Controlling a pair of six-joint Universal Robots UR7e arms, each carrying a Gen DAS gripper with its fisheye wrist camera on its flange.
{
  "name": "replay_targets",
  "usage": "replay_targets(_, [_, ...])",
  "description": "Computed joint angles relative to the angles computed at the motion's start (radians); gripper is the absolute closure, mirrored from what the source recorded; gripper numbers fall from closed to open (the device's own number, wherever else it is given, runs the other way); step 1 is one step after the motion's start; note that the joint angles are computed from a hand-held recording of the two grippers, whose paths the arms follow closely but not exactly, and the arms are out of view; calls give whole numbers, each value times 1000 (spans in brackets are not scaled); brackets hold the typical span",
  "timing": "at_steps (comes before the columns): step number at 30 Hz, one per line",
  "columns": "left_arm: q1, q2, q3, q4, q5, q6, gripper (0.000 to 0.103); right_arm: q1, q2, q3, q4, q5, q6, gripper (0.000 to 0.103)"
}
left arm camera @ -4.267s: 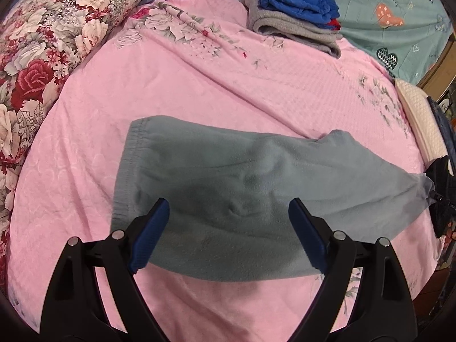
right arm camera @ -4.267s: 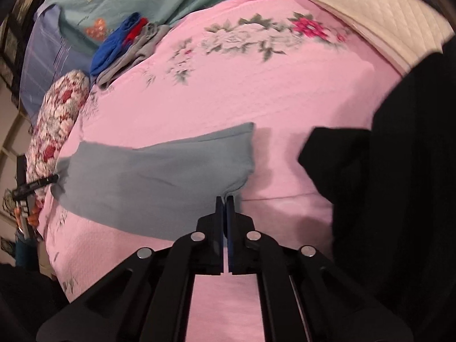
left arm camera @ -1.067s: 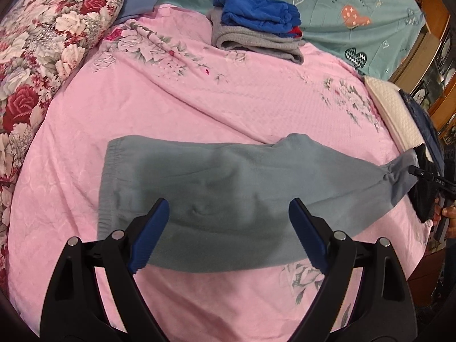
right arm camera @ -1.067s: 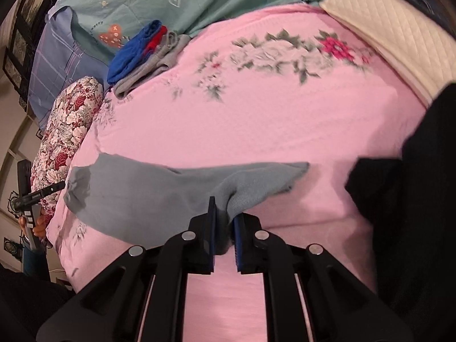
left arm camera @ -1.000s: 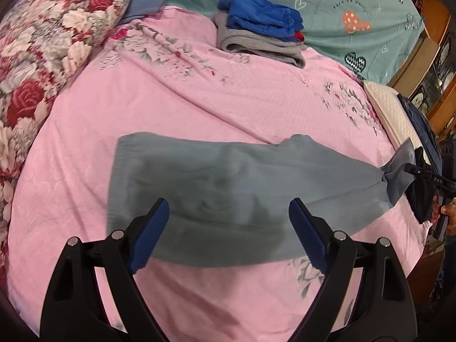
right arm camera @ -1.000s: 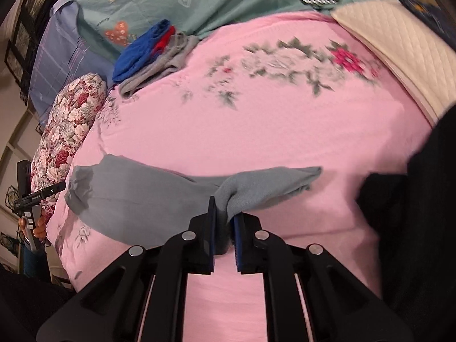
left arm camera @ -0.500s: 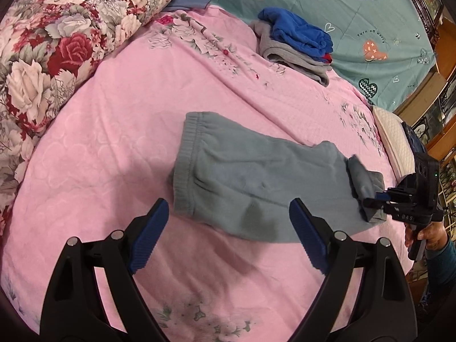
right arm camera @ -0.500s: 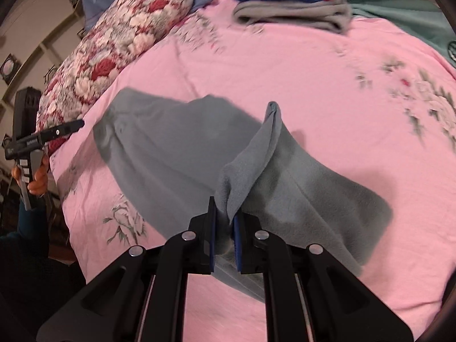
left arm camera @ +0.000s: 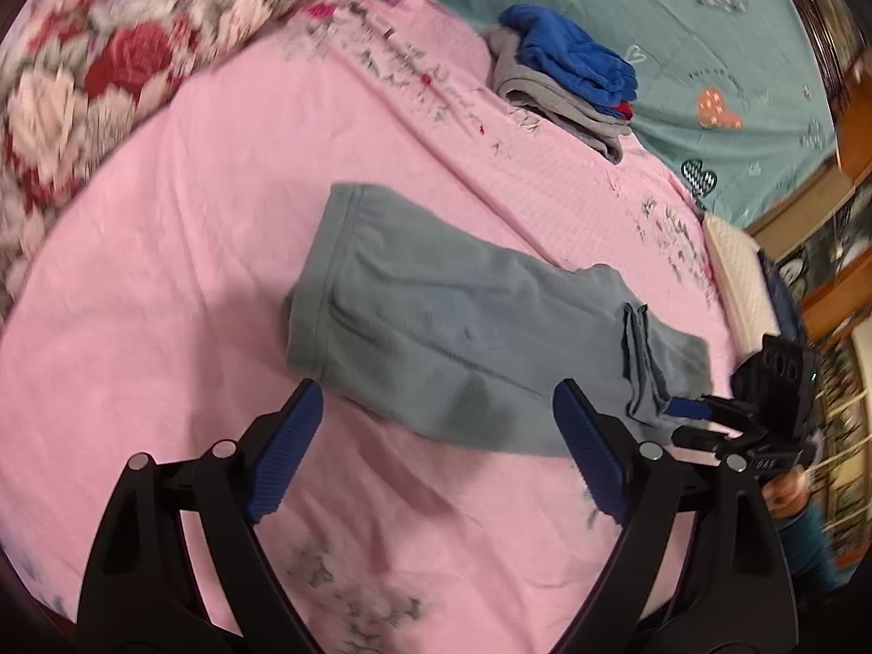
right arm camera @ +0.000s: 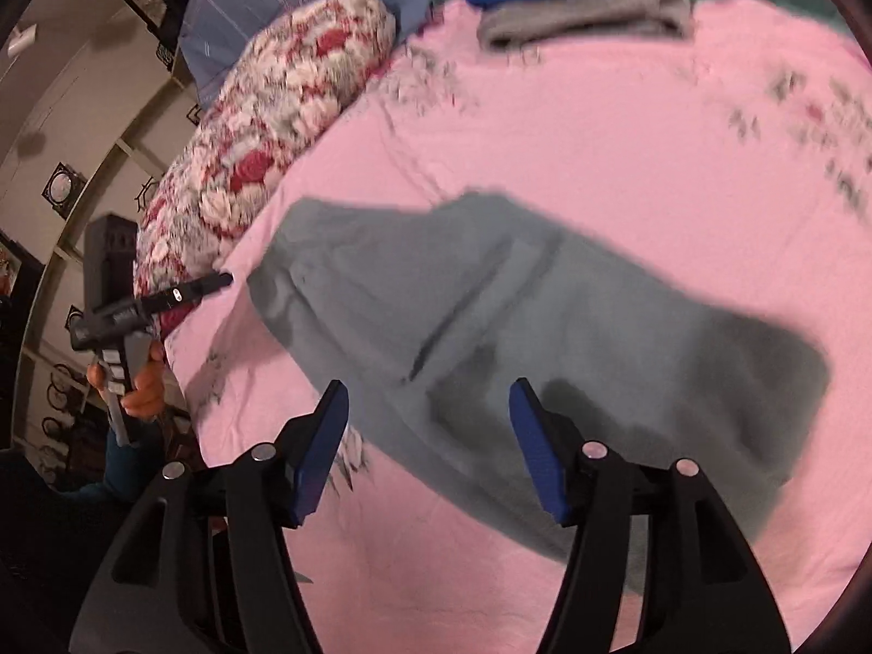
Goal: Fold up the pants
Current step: 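Grasp the waistband with the left gripper and lift it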
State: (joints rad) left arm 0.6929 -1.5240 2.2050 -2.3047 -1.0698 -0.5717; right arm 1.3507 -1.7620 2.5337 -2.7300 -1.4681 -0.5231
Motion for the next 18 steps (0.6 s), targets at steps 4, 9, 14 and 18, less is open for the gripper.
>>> replay_targets(4, [88, 23, -25, -18, -163, -110, 15, 16, 22, 7, 4, -10, -30, 38])
replay_targets(9, [94, 35, -21, -38, -122, -203, 15, -30, -35, 25, -23, 108, -71, 34])
replay_targets(14, [54, -21, 2, -32, -62, -257, 15, 136, 110, 2, -168, -30, -87, 34])
replay_targets(18, [47, -76, 25, -39, -52, -279, 15, 425, 417, -71, -455, -329, -221, 34])
